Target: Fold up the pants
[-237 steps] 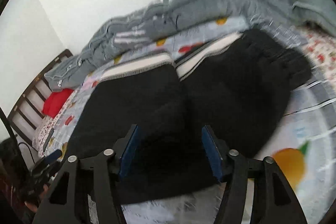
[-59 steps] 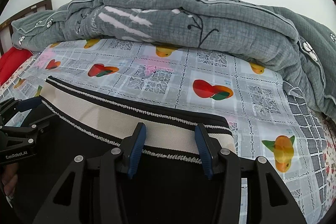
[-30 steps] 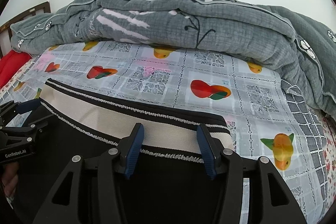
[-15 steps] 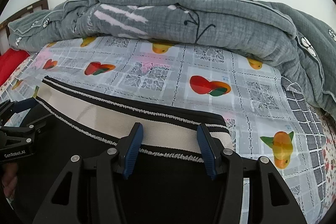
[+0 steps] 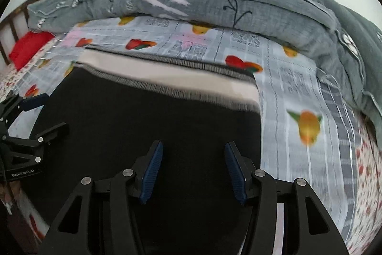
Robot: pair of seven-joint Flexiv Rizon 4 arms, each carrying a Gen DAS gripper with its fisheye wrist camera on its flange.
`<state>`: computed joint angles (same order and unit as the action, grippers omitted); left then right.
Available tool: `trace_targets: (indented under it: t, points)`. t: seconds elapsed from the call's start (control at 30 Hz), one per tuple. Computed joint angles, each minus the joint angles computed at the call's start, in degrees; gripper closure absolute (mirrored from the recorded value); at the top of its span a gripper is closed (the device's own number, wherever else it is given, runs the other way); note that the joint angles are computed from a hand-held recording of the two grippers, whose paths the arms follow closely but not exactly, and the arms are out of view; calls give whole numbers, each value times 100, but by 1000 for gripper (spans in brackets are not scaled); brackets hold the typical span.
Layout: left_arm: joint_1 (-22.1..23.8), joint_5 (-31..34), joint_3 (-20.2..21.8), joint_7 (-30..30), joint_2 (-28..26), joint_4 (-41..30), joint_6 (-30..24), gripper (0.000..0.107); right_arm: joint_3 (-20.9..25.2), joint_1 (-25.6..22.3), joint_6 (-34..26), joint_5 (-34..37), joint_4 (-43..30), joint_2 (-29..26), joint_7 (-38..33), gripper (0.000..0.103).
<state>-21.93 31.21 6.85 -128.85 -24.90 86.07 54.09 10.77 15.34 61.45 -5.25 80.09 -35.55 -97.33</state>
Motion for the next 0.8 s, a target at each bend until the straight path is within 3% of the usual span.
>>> trace_targets:
  t: [0.1, 0.23, 0.37, 0.47, 0.63, 0.8]
  points:
    - [48, -218, -146, -23, 211, 423, 402, 28, 207, -251, 668, 365, 766, 394, -86, 50]
    - [67, -497, -212, -358, 415, 1021, 1176, 28, 807, -755, 982, 1154, 1278, 672, -513, 50]
    - [-637, 672, 186, -873, 429, 795, 508, 27, 669, -610, 1651, 1102, 1959, 896, -728, 50]
    - [-576, 920, 54, -1012, 614, 1024, 503, 27, 451, -485, 1715, 775, 2273, 966, -631, 50]
    - [-297, 865, -146, -1228, 1000, 1563, 656, 24, 626, -703, 1669, 809, 2363, 1066, -583, 50]
    - [-437, 1455, -358, -1489, 1227, 1601, -495, 26, 753, -854, 1451, 1010, 2299, 1141, -735, 50]
